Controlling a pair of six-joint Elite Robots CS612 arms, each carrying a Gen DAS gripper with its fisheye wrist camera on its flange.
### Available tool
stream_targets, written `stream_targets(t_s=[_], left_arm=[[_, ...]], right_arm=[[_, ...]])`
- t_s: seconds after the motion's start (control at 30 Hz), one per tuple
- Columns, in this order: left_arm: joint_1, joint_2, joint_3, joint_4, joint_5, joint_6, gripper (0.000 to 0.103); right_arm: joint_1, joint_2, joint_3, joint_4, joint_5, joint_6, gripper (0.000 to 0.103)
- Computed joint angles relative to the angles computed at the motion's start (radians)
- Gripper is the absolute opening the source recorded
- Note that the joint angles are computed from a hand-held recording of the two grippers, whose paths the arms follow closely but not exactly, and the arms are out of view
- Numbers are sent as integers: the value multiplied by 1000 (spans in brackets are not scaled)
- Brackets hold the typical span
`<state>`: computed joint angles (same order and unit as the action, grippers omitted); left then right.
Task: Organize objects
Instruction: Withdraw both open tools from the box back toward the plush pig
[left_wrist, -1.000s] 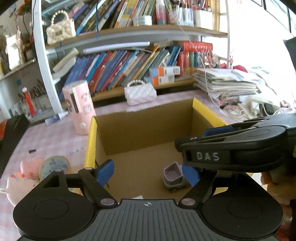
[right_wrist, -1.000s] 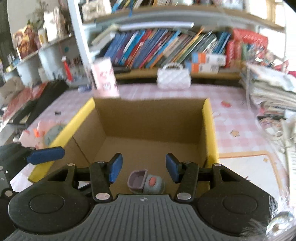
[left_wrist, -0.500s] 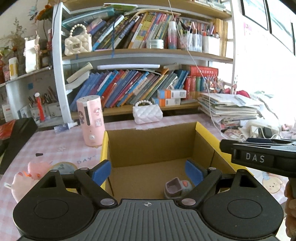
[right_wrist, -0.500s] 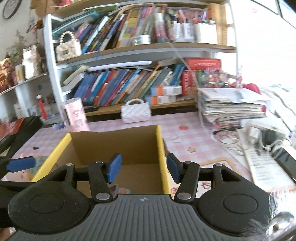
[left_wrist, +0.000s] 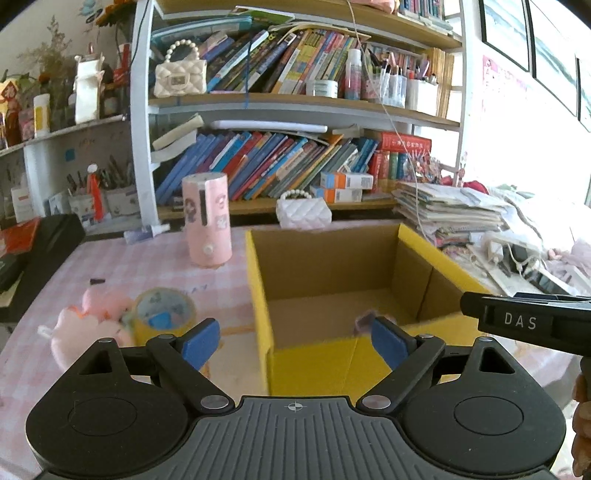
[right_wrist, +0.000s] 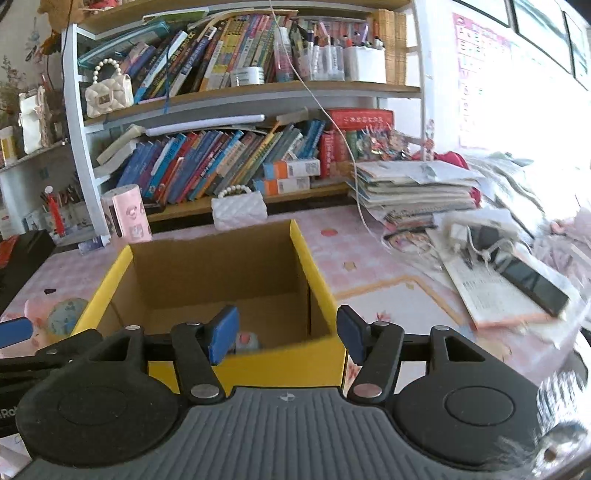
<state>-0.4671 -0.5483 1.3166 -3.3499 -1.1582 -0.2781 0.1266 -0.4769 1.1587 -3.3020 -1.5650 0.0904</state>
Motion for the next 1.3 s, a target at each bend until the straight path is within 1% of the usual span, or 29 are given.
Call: stream_targets(t_s=[0.1, 0.23, 0.4, 0.53, 0.67, 0.9, 1.1, 1.3], left_arm=[[3, -27, 57, 5, -9, -8, 95], [5, -62, 131, 35, -26, -7, 95], [7, -100, 213, 60, -33, 7, 95], [13, -126, 263, 100, -31, -22, 95], [18, -150, 308, 123, -12, -62, 95], [23, -180, 368, 128, 23, -113, 95], [27, -203, 408, 113, 60, -136, 95], [35, -220, 444, 91, 110, -188, 95]], right_arm=[[16, -26, 52, 20, -34, 9, 58], [37, -60, 123, 53, -54, 25, 60], [60, -87, 186, 85, -44, 42, 62], [79, -98, 218, 99, -29, 25, 63], [94, -104, 230, 125, -3, 15, 65], [112, -111, 238, 152, 53, -22, 69], [127, -112, 229, 158, 90, -47, 70], [145, -107, 214, 144, 120, -90, 71]])
